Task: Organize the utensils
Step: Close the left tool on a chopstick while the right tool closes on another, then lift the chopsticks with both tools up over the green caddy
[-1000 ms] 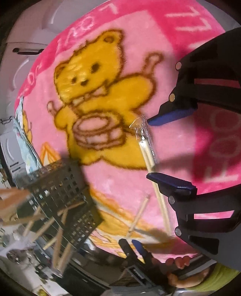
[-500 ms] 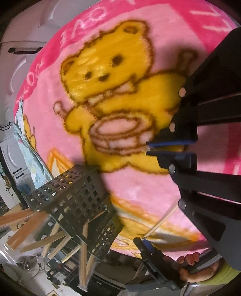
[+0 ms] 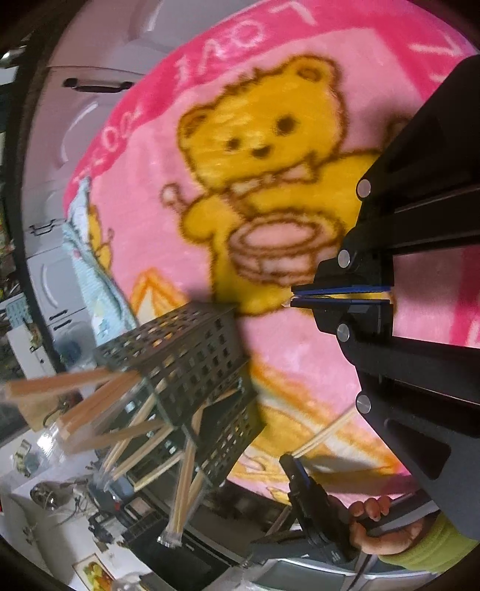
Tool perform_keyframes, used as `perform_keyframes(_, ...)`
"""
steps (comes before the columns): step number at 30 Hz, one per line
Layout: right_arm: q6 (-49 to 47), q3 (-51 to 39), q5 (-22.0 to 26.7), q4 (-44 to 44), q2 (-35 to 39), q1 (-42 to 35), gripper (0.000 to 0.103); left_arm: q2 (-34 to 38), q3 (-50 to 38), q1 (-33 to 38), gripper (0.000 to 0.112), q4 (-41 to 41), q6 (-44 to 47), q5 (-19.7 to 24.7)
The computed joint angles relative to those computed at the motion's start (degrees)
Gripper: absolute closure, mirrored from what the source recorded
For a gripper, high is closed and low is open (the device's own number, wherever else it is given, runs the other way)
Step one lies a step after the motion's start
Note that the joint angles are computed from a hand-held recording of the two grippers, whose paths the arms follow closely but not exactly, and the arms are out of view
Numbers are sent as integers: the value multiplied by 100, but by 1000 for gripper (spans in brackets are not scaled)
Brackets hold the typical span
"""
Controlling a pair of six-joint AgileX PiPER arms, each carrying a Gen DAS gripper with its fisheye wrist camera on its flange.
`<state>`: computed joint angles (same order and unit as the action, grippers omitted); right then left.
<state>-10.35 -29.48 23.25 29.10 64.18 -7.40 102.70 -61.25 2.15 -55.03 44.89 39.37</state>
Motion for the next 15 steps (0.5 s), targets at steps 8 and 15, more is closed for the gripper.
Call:
perform_keyframes(8,975,-201,197,-1231,-798,426,101,-62,61,327,108,-558,577,390)
perform_keyframes(15,1934,-300,290,-2414,-1349,780,101,-622,326,453,109,-862,980,600)
